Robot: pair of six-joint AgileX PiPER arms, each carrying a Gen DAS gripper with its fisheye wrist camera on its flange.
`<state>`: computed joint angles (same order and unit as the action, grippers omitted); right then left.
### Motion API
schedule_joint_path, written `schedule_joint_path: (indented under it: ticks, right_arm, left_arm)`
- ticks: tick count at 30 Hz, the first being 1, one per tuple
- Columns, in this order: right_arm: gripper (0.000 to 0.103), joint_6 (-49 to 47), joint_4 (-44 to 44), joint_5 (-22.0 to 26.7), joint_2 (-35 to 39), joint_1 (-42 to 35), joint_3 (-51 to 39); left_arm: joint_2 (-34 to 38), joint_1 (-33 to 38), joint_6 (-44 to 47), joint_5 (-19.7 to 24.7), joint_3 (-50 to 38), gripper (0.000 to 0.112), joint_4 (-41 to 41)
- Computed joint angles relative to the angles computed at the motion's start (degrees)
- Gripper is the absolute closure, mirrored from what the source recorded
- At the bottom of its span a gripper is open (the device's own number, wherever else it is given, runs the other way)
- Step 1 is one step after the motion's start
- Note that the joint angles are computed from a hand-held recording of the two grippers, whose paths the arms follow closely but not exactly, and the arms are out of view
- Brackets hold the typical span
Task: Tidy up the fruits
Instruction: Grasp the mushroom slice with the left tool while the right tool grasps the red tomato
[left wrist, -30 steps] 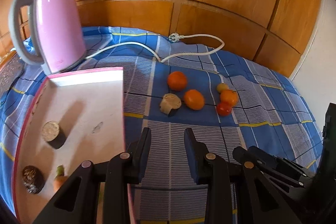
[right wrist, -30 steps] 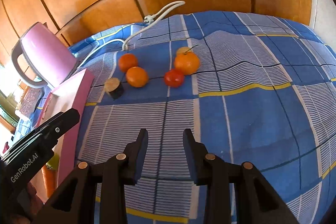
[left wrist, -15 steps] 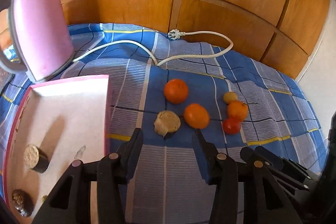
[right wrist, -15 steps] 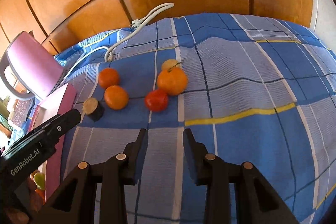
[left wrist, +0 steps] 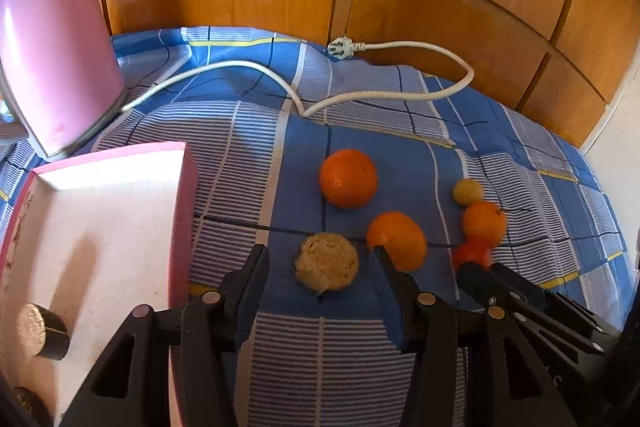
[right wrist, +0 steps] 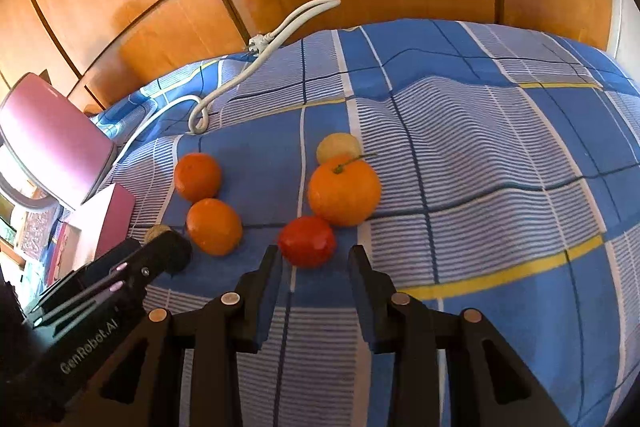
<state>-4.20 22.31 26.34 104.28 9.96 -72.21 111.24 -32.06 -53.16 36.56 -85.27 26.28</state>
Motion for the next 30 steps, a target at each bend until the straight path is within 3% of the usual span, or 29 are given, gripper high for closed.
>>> schedule_joint_path:
  ticks: [2, 4, 8, 15, 19, 23, 30]
  right_arm:
    - [0.068, 1.19, -1.62, -0.65, 0.55, 0.52, -0.6]
    - [0.068, 1.92, -2.69, -0.86, 1.2, 1.13, -1.45]
    - [0.073, 1.91, -4.26, -1.39, 1.43, 2.02, -1.62]
    - [0.074, -6.66, 3.19, -1.07, -2.4, -0.77, 3.61]
    - [0.074, -10.56, 6.02, -1.68, -5.79, -2.4, 8.44]
    - [0.074, -15.67, 9.97, -1.41, -9.22, -4.49, 12.85]
    - [0.074, -22.62, 13.27, -3.4, -13.63, -5.98, 19.24]
  left_arm:
    - [0.57, -0.1, -0.84, 0.62, -0.63, 0.065, 1.03]
    - [0.66, 0.19, 0.58, -0.46, -0.87, 0.077, -0.3]
    - [1.21, -0.55, 0.41, 0.49, -1.81, 0.079, 0.63]
    - [-2.62, -2.83, -3.6, -1.02, 3.39, 0.079, 2.1]
    - [-6.21, -6.3, -11.3, -2.71, 9.31, 0.079, 6.7]
    - [-9.51, -11.58, -23.02, -3.09, 15.55, 0.079, 16.42]
    - [-10.21, -16.53, -36.86, -2.38, 20.51, 0.079, 29.15]
